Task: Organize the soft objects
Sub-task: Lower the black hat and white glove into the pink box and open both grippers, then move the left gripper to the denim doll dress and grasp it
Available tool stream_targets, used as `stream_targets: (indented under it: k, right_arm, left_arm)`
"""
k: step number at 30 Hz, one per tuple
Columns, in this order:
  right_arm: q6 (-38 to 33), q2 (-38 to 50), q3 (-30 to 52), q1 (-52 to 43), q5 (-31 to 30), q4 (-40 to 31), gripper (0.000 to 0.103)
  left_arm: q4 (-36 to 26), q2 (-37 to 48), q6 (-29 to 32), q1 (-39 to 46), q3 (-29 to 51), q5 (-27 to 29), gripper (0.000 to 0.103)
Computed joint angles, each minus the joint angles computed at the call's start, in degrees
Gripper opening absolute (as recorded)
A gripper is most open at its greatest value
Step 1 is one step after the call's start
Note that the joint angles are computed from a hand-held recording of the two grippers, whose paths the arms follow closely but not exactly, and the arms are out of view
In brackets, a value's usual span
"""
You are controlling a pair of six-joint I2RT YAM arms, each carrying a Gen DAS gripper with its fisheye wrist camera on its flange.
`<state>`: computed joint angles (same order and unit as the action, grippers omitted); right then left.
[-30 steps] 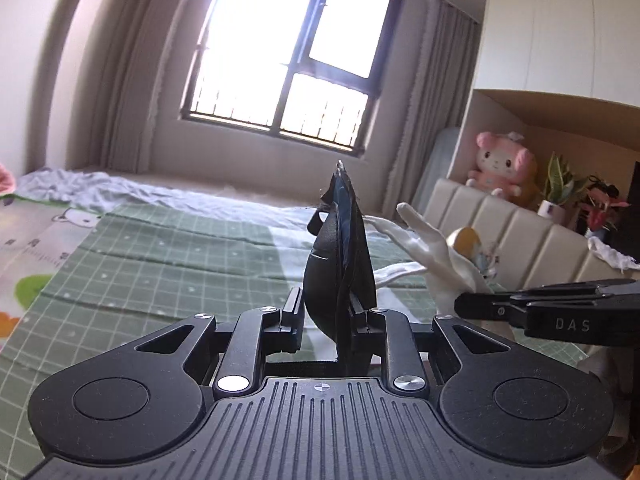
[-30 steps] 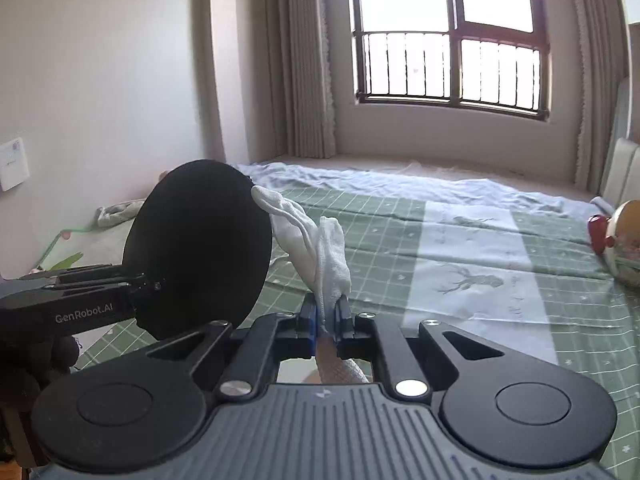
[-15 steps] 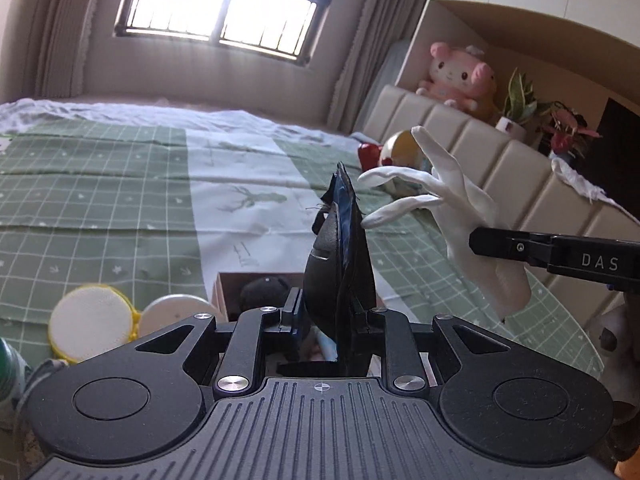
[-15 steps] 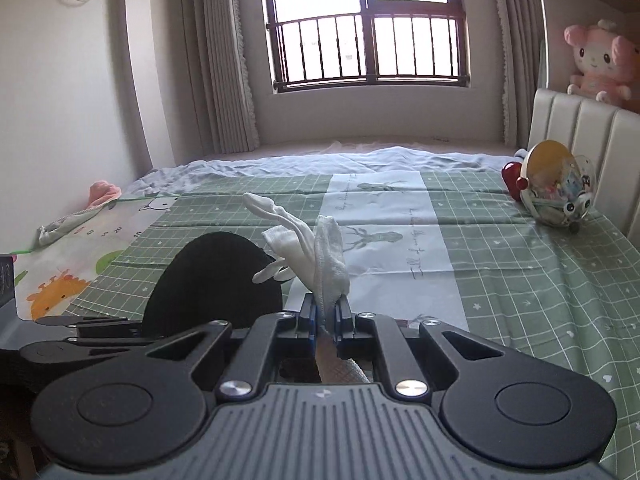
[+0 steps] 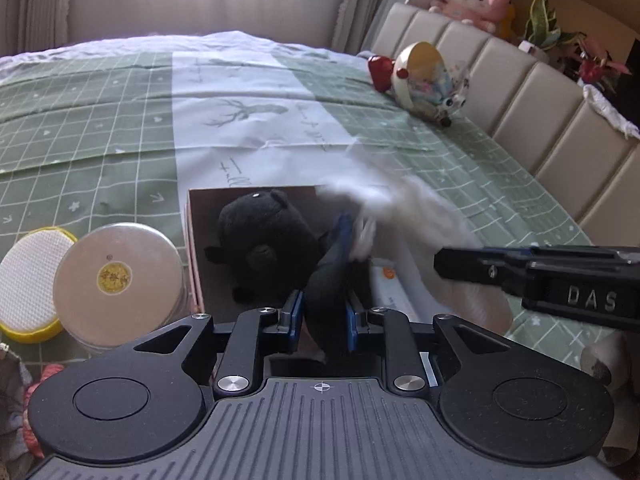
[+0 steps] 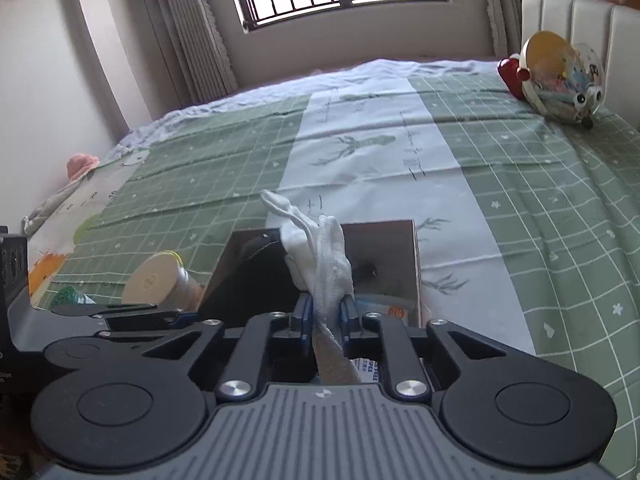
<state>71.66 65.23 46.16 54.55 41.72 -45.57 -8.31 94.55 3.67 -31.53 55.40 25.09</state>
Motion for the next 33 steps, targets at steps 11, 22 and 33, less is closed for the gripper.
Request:
stream_targets:
  k: [11,22,33]
  right_arm:
    - [15.25,4.33,1.31,10.69,7.48,-9.84,0.061]
    - [9.09,31.35,17.96,21.60,12.27,-4.48,0.071]
    - [4.39,48.10,28.41,24.36,7.19,-0.27,0.072]
  left_arm:
    - [5.60,-15.07,6.34,15.32,-9.65,10.25,0.025]
    - [8.86,-15.16,9.12,45.91,-17.54,19.91,0.025]
    - [13.69,-4.20,13.40,41.68,-20.39,13.80,0.025]
